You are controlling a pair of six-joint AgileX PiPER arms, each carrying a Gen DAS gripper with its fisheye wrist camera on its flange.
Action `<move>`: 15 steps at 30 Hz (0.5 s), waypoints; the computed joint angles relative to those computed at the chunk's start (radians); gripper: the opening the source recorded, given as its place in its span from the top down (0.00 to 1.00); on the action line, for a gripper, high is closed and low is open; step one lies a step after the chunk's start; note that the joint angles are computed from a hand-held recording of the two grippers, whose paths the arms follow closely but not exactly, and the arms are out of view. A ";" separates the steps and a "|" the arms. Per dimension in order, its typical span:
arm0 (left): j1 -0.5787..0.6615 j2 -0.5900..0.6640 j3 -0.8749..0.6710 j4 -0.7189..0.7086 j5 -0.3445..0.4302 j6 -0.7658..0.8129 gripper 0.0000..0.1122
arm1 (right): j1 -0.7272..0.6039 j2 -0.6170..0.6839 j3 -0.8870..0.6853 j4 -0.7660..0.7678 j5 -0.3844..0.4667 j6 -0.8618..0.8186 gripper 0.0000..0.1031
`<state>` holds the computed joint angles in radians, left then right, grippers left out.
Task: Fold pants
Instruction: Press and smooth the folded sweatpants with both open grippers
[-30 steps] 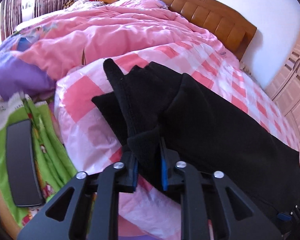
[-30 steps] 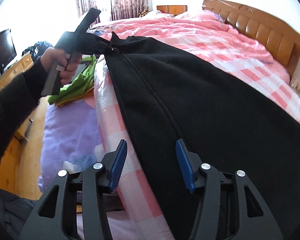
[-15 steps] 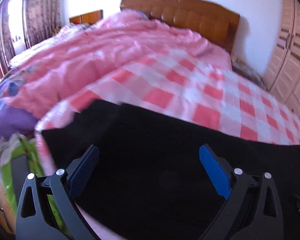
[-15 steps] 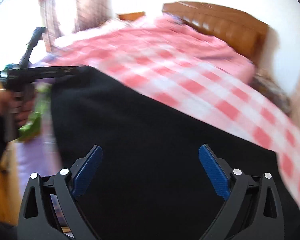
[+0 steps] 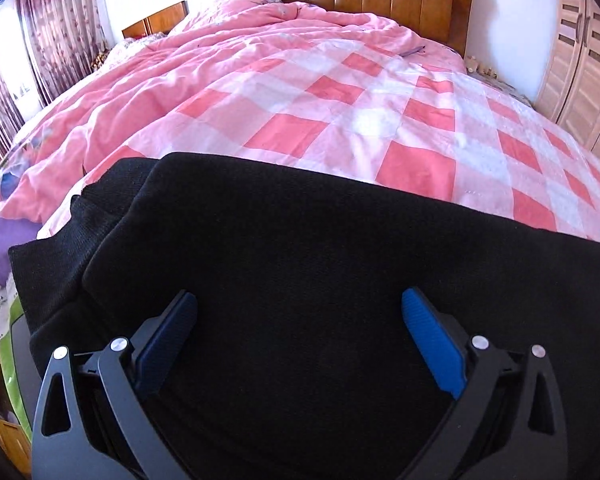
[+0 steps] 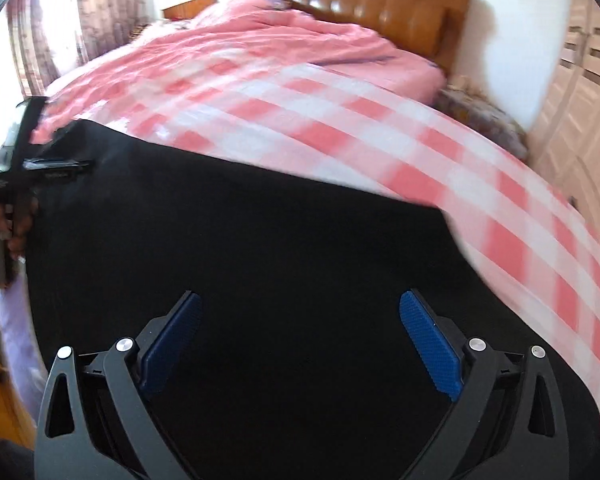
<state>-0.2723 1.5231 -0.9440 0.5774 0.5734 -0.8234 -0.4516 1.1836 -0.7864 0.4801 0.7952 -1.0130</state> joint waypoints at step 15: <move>-0.594 0.147 -0.390 -0.043 0.226 0.046 0.10 | -0.775 0.068 -0.100 0.194 0.383 -0.514 0.04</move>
<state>-0.8664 1.6705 -1.3342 0.5344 0.7998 -0.7774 -1.2267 1.2512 -0.8865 0.6740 1.1784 -1.5267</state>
